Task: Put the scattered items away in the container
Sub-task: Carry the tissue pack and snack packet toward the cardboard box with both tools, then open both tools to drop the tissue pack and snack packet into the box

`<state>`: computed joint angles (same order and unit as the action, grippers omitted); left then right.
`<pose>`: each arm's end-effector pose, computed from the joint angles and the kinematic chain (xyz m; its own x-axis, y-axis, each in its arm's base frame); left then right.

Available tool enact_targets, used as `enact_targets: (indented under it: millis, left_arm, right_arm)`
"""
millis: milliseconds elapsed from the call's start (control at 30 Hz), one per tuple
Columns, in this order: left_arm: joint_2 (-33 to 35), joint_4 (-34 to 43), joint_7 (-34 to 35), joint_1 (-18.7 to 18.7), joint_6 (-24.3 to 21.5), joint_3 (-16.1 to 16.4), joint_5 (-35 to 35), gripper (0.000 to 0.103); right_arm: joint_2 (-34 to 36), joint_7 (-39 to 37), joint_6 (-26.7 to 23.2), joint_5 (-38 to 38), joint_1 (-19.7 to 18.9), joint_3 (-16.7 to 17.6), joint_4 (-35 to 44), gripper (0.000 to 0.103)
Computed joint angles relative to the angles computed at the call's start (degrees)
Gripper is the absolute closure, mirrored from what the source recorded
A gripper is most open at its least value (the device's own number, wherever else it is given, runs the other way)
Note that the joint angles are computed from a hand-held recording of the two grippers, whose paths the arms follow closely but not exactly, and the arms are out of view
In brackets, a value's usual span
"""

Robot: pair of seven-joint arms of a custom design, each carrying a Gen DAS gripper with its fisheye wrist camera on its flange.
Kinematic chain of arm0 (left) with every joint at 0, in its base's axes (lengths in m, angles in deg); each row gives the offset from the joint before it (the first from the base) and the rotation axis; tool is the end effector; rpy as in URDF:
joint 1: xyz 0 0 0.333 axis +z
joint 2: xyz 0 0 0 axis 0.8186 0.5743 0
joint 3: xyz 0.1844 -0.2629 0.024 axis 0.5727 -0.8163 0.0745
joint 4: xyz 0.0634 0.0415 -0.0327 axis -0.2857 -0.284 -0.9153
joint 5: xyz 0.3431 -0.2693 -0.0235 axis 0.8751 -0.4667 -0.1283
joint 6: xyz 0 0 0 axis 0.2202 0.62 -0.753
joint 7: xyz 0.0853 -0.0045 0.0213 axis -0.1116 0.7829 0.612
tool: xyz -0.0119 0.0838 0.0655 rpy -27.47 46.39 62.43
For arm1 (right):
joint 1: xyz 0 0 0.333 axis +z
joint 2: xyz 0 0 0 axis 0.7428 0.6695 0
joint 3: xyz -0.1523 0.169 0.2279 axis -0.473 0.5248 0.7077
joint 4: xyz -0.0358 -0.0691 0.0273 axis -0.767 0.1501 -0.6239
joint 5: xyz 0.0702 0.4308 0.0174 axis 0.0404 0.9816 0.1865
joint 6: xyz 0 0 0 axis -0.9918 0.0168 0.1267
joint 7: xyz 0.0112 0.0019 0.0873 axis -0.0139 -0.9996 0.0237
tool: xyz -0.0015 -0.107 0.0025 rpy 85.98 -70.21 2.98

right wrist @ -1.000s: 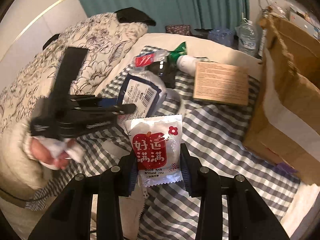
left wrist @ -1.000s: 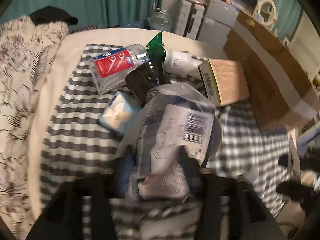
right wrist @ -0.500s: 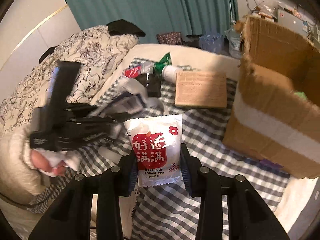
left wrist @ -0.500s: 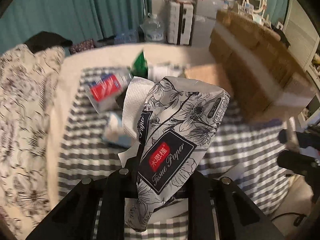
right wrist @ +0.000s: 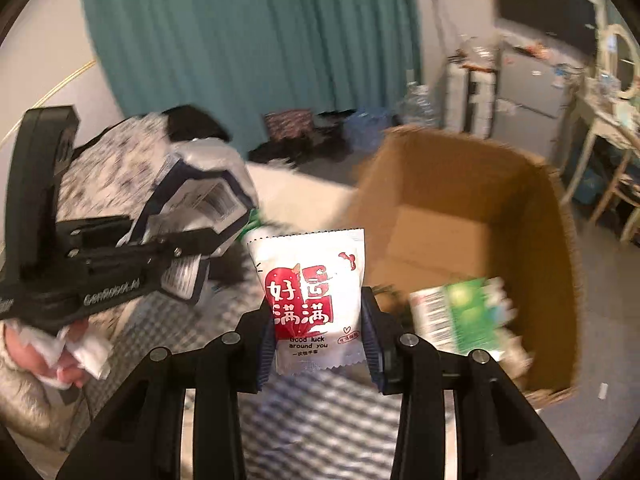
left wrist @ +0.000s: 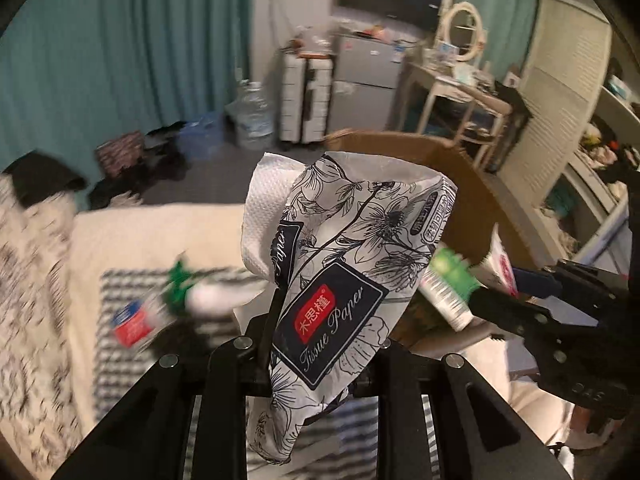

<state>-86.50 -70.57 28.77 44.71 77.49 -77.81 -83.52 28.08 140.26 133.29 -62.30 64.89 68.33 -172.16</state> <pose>0.6019 -0.2425 0.6353 -0.5949 -0.7971 0.1035 -0.6594 0.4103 -0.6300 0.5097 0.2293 0.6160 -0.0207 -0.9880 -0.1530 -0.7337 0.1190 -0.6690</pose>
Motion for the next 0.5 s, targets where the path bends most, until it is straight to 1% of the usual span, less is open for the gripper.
enact_targets:
  millis: [67,133,233,267,300,333,367,400,433,467,500]
  left_arm:
    - [2.69,3.56,-0.08,-0.9,-1.03,-0.85,-0.07,0.079]
    - [4.97,6.39,-0.87,-2.14,-1.51,-1.81,1.49,0.079]
    - [8.11,10.06,-1.66,-3.92,-2.52,-2.86,2.98,0.079]
    - [9.28,11.2,-1.99,-4.5,-2.68,-3.03,3.92,0.072]
    - [10.24,12.05,-2.53,-5.08,-2.65,-3.09,5.18,0.065]
    - [10.94,12.68,-3.31,-5.62,-2.4,-3.03,6.59,0.045]
    - [11.57,13.27,-5.03,-6.34,-1.97,-2.72,9.04,0.026]
    - [11.73,13.42,-6.53,-6.76,-1.69,-2.38,10.92,0.019]
    - [11.68,13.22,-7.63,-7.0,-1.14,-2.1,12.45,0.014]
    - [11.59,13.0,-8.28,-7.08,-0.47,-1.88,13.66,0.013]
    - [11.48,12.8,-8.91,-7.07,0.09,-1.63,14.82,0.013]
  right_arm:
    - [-0.84,1.14,-1.78,-1.18,-1.4,-0.35,0.08,0.066]
    - [-1.42,1.66,-3.38,-1.42,-2.52,-1.11,-0.08,0.066]
    - [-1.77,1.34,-4.02,-1.36,-3.69,-2.11,-0.95,0.066]
    - [-1.79,1.29,-4.34,-1.24,-4.04,-2.35,-1.24,0.066]
    - [-1.67,1.71,-4.51,-1.41,-4.42,-2.28,-1.29,0.063]
    - [-1.57,1.96,-4.6,-1.3,-4.67,-2.38,-1.47,0.063]
    - [-1.48,2.24,-4.74,-1.29,-4.91,-2.43,-1.66,0.056]
    - [-1.21,2.37,-4.98,-0.98,-5.0,-2.53,-1.62,0.038]
    - [-1.02,3.29,-5.63,-1.82,-5.45,-2.13,-1.42,0.031]
    - [-1.21,4.45,-5.74,-3.04,-5.93,-1.71,-1.65,0.027]
    - [-1.56,4.58,-4.72,-3.24,-5.9,-1.84,-2.27,0.027]
